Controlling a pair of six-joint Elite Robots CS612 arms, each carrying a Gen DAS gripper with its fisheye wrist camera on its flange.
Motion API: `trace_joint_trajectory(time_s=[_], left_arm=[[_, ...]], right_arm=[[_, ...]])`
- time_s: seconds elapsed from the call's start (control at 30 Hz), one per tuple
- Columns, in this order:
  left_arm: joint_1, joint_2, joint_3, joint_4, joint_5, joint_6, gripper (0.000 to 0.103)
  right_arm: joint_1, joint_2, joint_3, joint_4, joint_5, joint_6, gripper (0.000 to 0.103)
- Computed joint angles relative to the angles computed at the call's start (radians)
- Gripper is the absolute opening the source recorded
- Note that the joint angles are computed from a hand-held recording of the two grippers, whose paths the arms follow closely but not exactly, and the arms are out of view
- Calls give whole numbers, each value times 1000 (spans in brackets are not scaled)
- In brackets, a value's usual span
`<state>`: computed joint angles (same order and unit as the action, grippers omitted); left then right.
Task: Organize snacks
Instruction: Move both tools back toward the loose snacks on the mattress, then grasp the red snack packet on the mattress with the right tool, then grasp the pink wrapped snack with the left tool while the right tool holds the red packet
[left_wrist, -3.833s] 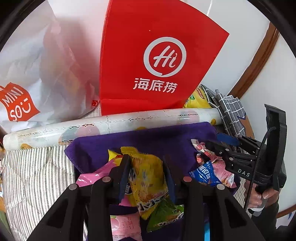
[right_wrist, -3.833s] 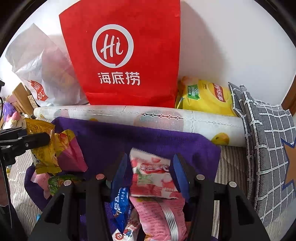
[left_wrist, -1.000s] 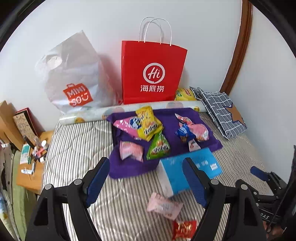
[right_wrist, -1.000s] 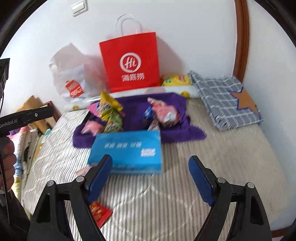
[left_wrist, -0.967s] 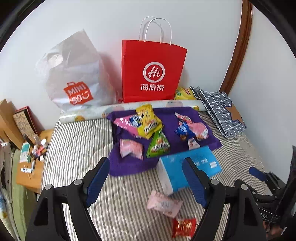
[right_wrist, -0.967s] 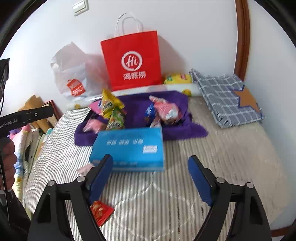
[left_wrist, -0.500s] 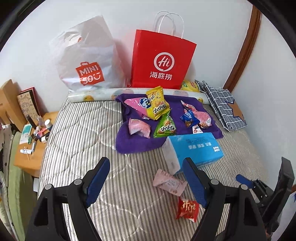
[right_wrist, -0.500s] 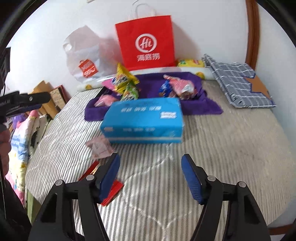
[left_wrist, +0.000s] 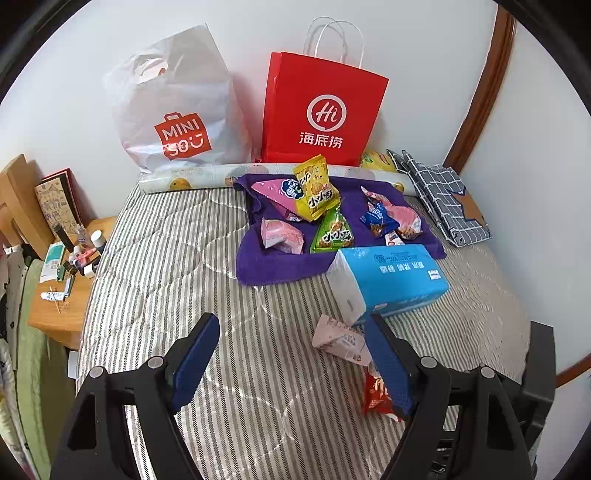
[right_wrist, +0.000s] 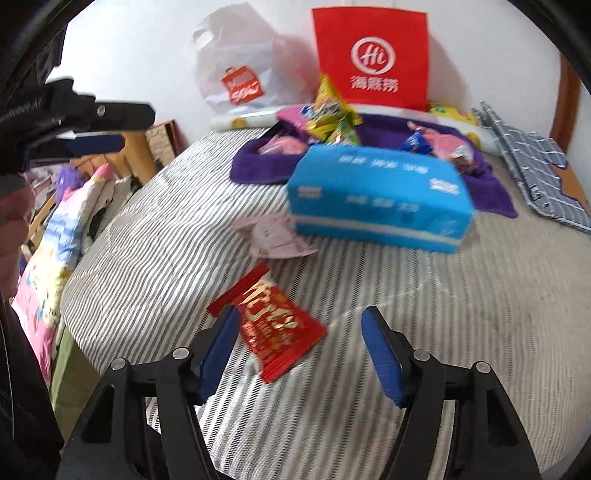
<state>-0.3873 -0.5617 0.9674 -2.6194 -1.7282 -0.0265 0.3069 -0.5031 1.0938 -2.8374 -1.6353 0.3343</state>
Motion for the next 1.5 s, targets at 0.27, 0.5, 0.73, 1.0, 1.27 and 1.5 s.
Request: trace_joint_trajectory(time_s=[0.27, 0.5, 0.73, 1.0, 1.27, 1.5], left_arm=[[4, 10, -10, 11, -9, 11, 80], [3, 31, -42, 40, -16, 21, 80], [-4, 70, -90, 100, -26, 31, 80], [-18, 137, -176, 195, -69, 66, 80], [-24, 209, -295, 306, -140, 113, 80], [-46, 211, -266, 280, -107, 182, 97]], right_arm=[[8, 40, -71, 75, -14, -55, 67], [7, 71, -113, 84, -29, -65, 59], [-10, 34, -29, -3, -66, -16, 40], [-45, -25, 92, -39, -236, 99, 40], [-81, -37, 133, -51, -249, 150, 40], [-98, -23, 119, -60, -228, 157, 41]])
